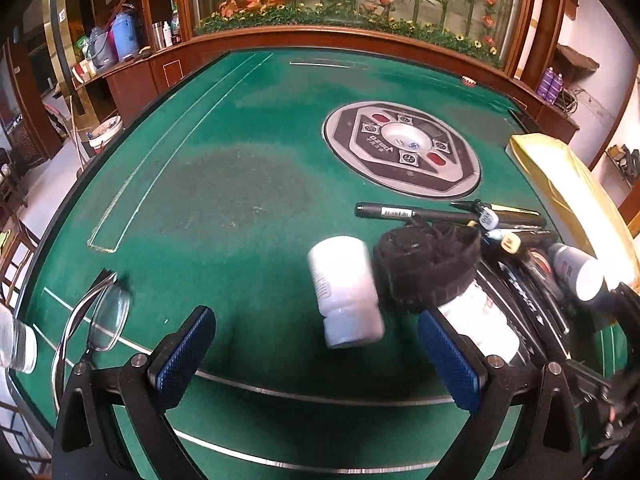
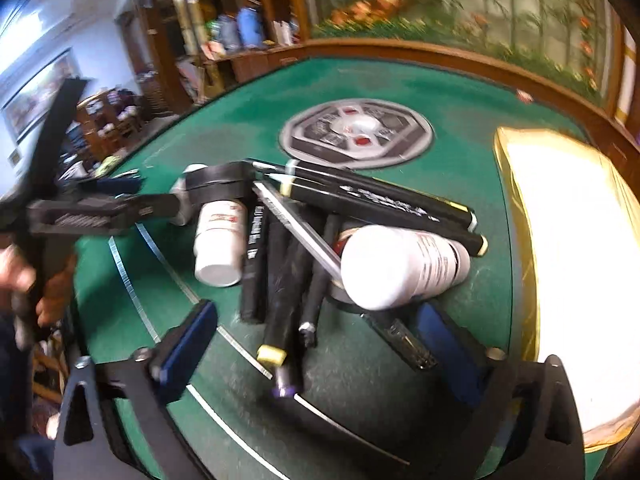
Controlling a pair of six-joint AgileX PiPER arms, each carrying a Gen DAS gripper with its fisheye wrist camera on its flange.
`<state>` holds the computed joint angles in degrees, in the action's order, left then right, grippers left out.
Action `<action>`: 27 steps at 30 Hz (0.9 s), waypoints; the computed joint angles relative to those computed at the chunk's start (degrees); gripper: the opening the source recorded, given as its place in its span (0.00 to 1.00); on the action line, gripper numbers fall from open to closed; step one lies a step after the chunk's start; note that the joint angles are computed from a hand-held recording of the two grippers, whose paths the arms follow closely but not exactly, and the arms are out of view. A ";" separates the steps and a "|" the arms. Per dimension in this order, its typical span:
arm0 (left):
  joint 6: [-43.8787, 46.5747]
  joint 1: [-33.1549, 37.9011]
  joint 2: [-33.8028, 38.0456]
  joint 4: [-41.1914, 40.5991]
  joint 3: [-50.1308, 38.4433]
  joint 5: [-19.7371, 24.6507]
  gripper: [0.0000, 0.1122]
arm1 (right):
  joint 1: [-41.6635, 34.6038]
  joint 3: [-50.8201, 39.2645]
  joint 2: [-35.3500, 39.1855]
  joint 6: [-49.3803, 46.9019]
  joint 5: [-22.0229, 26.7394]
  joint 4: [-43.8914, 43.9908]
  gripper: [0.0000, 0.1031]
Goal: Organize rigid objects
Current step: 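Grasp white pill bottle with left tool while right tool grasps red-label white bottle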
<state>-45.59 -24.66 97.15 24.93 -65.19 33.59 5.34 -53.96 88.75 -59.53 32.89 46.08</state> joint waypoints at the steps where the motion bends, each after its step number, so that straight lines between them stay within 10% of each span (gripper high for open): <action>1: -0.29 0.09 0.62 0.43 -0.60 0.05 0.91 | -0.97 0.85 -0.63 -2.61 1.10 1.97 0.77; 8: 1.53 0.95 4.06 0.53 -4.39 1.34 0.90 | -4.72 1.25 -1.42 -12.38 8.47 10.66 0.55; 17: -1.97 0.84 4.84 2.05 -2.57 -1.74 0.32 | -6.65 2.94 -3.36 -20.12 11.53 17.11 0.38; 27: -4.64 -0.04 0.29 3.96 4.08 -4.89 0.31 | 3.82 -5.25 0.96 -5.45 9.17 6.90 0.38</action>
